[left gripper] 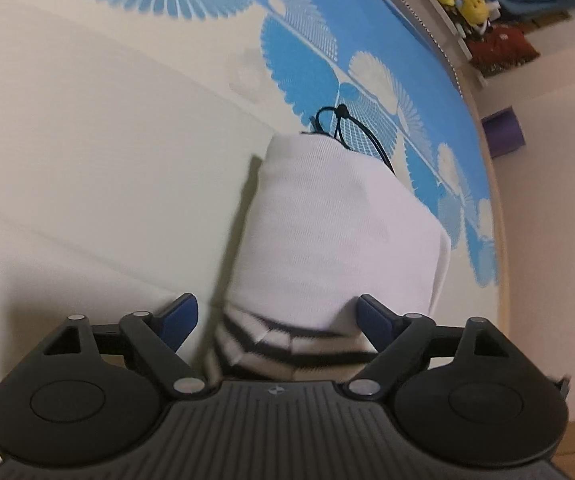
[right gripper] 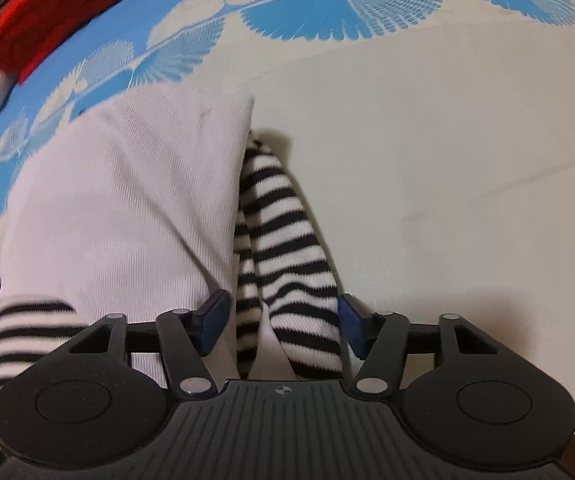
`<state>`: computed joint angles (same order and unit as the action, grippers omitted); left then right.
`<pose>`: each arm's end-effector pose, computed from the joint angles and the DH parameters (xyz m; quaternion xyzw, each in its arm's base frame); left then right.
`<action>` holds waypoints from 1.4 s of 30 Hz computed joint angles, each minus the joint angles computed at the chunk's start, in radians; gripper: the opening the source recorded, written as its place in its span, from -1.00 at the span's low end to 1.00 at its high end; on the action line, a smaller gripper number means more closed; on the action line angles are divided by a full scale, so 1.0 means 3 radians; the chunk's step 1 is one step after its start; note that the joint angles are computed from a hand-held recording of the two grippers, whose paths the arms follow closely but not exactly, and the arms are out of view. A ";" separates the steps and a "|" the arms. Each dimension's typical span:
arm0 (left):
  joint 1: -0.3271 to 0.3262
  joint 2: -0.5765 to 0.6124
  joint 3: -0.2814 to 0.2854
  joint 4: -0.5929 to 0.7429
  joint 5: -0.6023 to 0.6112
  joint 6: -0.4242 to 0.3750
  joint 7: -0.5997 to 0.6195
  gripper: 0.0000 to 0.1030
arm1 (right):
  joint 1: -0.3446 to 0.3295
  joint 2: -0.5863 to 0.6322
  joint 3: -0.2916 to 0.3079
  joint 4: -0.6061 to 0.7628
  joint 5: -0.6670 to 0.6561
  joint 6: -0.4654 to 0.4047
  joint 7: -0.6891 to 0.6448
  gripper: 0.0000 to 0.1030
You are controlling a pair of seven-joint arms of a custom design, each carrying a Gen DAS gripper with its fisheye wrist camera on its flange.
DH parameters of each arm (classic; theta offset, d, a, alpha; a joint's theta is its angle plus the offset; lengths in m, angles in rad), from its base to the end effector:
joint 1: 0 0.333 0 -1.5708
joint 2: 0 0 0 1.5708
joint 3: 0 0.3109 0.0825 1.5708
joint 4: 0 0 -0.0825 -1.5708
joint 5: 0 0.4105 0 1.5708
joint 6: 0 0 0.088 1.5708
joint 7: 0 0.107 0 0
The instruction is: Fold small clothes
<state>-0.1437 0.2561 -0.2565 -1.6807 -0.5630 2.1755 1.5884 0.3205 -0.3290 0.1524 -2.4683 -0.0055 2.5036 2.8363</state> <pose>0.6270 -0.2716 0.4718 0.6289 -0.7176 0.2501 0.1645 0.4346 0.2234 0.4319 -0.3752 0.9091 -0.0118 0.1808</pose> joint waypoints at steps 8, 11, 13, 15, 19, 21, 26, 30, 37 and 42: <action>-0.0008 0.0162 -0.0061 0.0099 -0.0105 -0.0028 -0.0014 0.70 | 0.0089 0.0028 -0.0052 -0.0065 0.0212 0.0294 -0.0122 -0.86; -0.0016 0.0148 -0.0072 0.0094 -0.0079 0.0015 0.0081 0.28 | 0.0085 0.0088 -0.0032 0.0002 0.0199 0.0278 -0.0172 -0.87; -0.0006 0.0095 -0.0077 0.0050 -0.0084 0.0056 0.0203 -0.02 | 0.0078 0.0093 -0.0034 -0.0002 0.0234 0.0308 -0.0133 -0.88; -0.0008 0.0057 -0.0082 0.0026 -0.0095 0.0099 0.0323 -0.10 | 0.0073 0.0116 -0.0028 0.0016 0.0247 0.0337 -0.0100 -0.89; -0.0010 -0.0030 -0.0057 0.0001 -0.0078 0.0262 0.0540 -0.17 | 0.0074 0.0276 -0.0013 0.0183 0.0200 0.0347 -0.0095 -0.90; 0.0002 -0.0061 -0.0033 0.0010 -0.0059 0.0344 0.0619 -0.17 | 0.0076 0.0373 -0.0009 0.0269 0.0170 0.0437 -0.0092 -0.90; 0.0045 -0.0066 0.0050 0.0074 0.0093 0.0511 0.0685 -0.17 | 0.0062 0.0659 0.0019 0.0537 -0.0043 0.0716 0.0041 -0.90; 0.0124 0.0003 0.0098 0.0196 0.0183 0.0478 0.0622 -0.13 | 0.0103 0.0899 0.0005 0.0795 -0.0202 0.0846 0.0088 -0.90; 0.0234 -0.0026 0.0138 0.0202 0.0432 0.0660 0.0625 0.03 | 0.0202 0.1153 -0.0066 0.1149 -0.0255 0.0617 0.0058 -0.90; 0.0297 -0.0205 0.0120 0.0036 0.0321 0.0718 0.1051 0.03 | 0.0236 0.1130 -0.0085 0.1165 -0.0350 0.0522 0.0142 -0.90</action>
